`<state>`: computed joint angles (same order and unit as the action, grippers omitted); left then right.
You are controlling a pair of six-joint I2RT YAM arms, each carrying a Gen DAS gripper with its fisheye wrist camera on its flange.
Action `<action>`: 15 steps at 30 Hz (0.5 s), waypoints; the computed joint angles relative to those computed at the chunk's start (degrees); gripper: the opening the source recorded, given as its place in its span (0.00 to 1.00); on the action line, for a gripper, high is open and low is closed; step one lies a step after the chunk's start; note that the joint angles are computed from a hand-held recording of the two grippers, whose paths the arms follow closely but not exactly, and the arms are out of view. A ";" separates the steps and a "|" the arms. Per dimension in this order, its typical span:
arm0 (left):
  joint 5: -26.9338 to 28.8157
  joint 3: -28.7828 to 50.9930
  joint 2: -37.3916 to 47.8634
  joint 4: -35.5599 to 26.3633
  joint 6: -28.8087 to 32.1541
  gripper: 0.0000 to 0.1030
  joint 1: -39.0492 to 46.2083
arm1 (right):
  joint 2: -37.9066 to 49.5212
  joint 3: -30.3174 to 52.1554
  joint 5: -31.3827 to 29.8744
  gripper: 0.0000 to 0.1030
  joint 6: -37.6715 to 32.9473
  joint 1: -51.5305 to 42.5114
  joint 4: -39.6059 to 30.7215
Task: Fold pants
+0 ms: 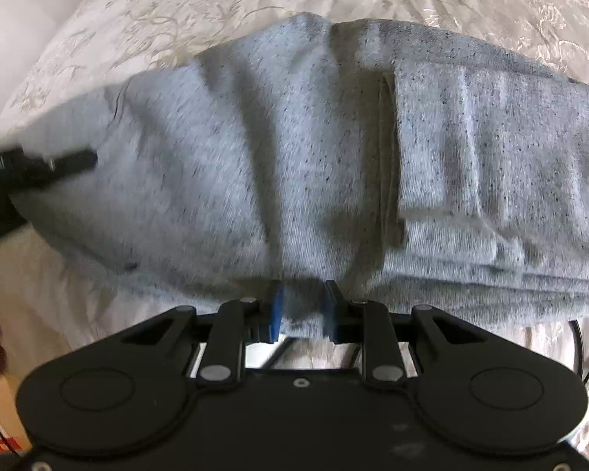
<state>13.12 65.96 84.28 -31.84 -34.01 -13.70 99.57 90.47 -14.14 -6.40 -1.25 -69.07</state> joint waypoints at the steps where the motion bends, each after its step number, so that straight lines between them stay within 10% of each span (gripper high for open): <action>1: -0.72 0.75 0.03 -0.39 1.25 0.22 -0.69 | -0.98 -1.40 0.32 0.24 0.16 0.22 0.78; 15: -19.07 15.53 0.46 -3.94 8.82 0.20 -18.90 | 0.55 3.61 -11.35 0.23 -7.59 -8.09 -4.73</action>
<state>-5.95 81.48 84.74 -35.78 -25.19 -32.60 100.12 94.08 -25.50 -13.99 -9.34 -73.80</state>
